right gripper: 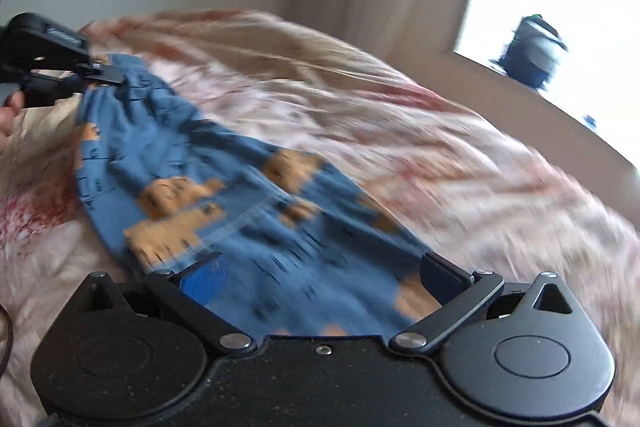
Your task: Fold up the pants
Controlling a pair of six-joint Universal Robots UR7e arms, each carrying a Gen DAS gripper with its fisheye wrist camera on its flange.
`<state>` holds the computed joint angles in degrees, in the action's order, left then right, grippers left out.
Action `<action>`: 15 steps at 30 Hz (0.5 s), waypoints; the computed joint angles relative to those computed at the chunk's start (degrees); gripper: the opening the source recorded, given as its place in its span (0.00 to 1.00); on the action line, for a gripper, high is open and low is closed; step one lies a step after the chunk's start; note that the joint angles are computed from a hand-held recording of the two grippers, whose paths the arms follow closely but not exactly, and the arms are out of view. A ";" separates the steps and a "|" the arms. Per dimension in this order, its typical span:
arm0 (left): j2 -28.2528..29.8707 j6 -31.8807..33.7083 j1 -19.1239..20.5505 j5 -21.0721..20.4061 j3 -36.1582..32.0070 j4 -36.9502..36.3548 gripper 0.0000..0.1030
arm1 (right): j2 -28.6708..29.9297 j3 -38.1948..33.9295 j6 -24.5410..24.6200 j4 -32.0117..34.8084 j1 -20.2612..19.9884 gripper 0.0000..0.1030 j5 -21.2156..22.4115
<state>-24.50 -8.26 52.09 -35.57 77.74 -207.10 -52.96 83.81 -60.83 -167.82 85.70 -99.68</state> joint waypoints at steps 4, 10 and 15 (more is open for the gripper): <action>4.35 14.36 -3.52 -1.13 -6.23 0.33 0.17 | -1.67 0.22 1.29 -1.48 -2.30 0.99 2.05; 10.75 21.73 -6.93 -6.72 -16.39 9.94 0.17 | -3.96 -1.03 3.22 -3.79 -6.00 0.99 7.75; 17.37 23.07 -8.29 -9.21 -24.68 23.13 0.17 | -5.11 -3.43 7.51 -4.03 -8.81 0.99 8.60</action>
